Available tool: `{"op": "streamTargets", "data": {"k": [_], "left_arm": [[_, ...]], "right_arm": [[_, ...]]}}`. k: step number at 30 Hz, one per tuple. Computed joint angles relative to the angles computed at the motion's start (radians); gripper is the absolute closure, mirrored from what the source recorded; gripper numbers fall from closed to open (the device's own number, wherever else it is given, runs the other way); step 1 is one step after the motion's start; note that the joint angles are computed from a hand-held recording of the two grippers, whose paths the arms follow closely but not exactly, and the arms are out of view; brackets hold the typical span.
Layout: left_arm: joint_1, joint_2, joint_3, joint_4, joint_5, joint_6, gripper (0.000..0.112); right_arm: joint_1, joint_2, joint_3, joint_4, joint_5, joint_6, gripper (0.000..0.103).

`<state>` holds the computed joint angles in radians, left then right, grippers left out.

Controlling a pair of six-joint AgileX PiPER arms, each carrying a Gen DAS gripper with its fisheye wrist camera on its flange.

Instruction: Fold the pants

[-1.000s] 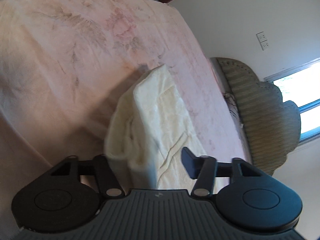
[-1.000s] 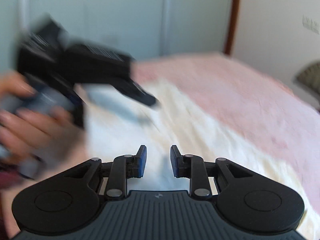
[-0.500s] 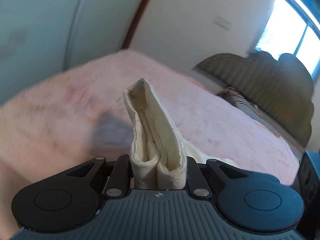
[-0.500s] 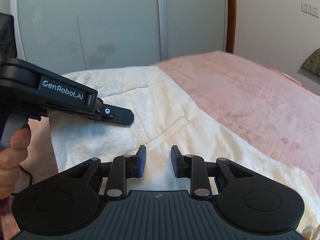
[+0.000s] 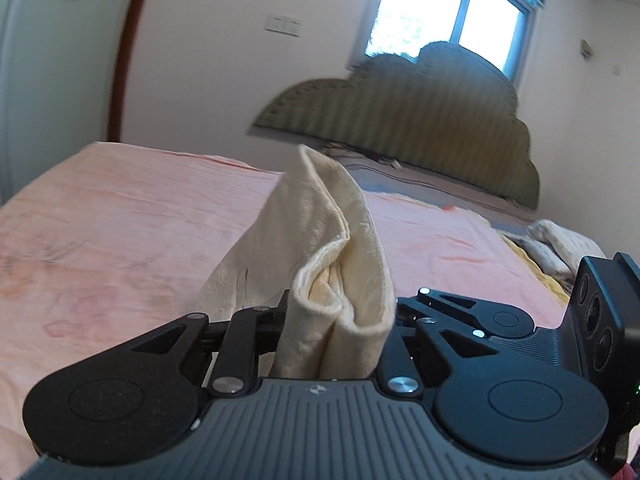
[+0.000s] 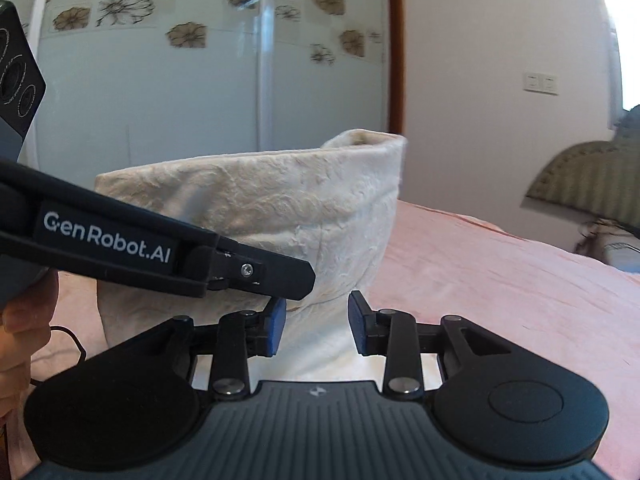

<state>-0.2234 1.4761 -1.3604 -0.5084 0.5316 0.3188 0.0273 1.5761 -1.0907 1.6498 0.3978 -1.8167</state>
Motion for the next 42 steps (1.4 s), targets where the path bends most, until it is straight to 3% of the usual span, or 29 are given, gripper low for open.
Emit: {"op": "streamTargets", "data": {"k": [3,8,15,23,26,29,31,34,36,37,39,42], "left_arm": [[-0.089,0.043,-0.028,0.054,-0.010,-0.054,0.094],[-0.229,0.110,-0.046,0.177,-0.049,-0.168,0.092],[-0.395,0.171,-0.054,0.305,-0.118,-0.274,0.091],[-0.445,0.246,-0.090,0.252,-0.081,-0.244,0.092],[-0.401,0.289,-0.137,0.129,-0.013,-0.153,0.092],[-0.392,0.297,-0.128,0.089,-0.019,-0.098,0.092],[-0.404,0.292,-0.110,0.107,-0.050,-0.088,0.092],[-0.426,0.293,-0.096,0.148,-0.082,-0.097,0.092],[-0.430,0.298,-0.096,0.156,-0.083,-0.091,0.092],[-0.431,0.303,-0.101,0.160,-0.078,-0.087,0.092],[-0.431,0.314,-0.112,0.168,-0.061,-0.089,0.092],[-0.437,0.325,-0.122,0.193,-0.051,-0.095,0.091]], "right_arm": [[-0.086,-0.046,0.074,0.031,0.030,-0.066,0.057],[-0.213,-0.052,0.112,-0.046,0.070,-0.090,0.057],[-0.369,-0.109,0.207,-0.031,0.121,-0.147,0.057],[-0.461,-0.137,0.269,-0.092,0.123,-0.117,0.057],[-0.486,-0.145,0.284,-0.167,0.106,-0.044,0.045],[-0.529,-0.175,0.310,-0.210,0.063,0.095,0.043],[-0.642,-0.181,0.327,-0.158,0.147,0.179,0.043],[-0.860,-0.127,0.342,-0.029,0.445,0.369,0.035],[-0.915,-0.041,0.327,0.033,0.645,0.458,0.016],[-0.925,0.000,0.312,0.040,0.735,0.471,0.016],[-0.907,0.032,0.275,0.006,0.795,0.492,0.016],[-0.820,0.035,0.236,-0.032,0.731,0.555,0.016]]}}
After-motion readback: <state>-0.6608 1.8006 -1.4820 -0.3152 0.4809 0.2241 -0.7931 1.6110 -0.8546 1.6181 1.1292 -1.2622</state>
